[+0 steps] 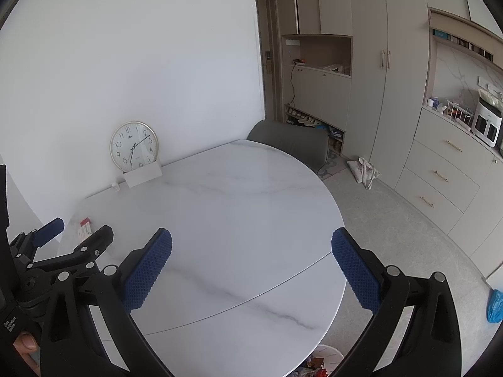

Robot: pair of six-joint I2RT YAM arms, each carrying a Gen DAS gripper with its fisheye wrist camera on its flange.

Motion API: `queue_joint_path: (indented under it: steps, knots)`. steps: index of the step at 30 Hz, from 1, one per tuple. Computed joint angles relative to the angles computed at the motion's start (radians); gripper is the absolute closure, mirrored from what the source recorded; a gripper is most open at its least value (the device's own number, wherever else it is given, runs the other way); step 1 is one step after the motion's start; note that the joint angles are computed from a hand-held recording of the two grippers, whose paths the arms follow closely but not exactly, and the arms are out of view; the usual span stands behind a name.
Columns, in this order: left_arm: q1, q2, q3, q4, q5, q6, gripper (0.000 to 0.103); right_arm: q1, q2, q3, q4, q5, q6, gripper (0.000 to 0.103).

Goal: Collect trash

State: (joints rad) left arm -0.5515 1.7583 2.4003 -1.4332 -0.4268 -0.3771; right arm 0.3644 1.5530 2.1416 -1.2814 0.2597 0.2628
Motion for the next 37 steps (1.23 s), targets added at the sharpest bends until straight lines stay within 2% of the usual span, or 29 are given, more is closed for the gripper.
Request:
queue_joint_path:
  steps: [19,24,37]
  knots:
    - [0.002,-0.012,-0.021,0.011,-0.001,0.002,0.008,0.001,0.001,0.002,-0.001,0.001,0.002,0.002]
    - [-0.008,-0.045,-0.082,0.050,-0.045,0.001,0.008,-0.001,-0.003,-0.005,0.001,-0.002,0.001,0.002]
    - [-0.002,-0.043,-0.079,0.045,-0.012,0.009,0.008,0.002,-0.001,-0.002,-0.003,0.001,0.003,0.002]
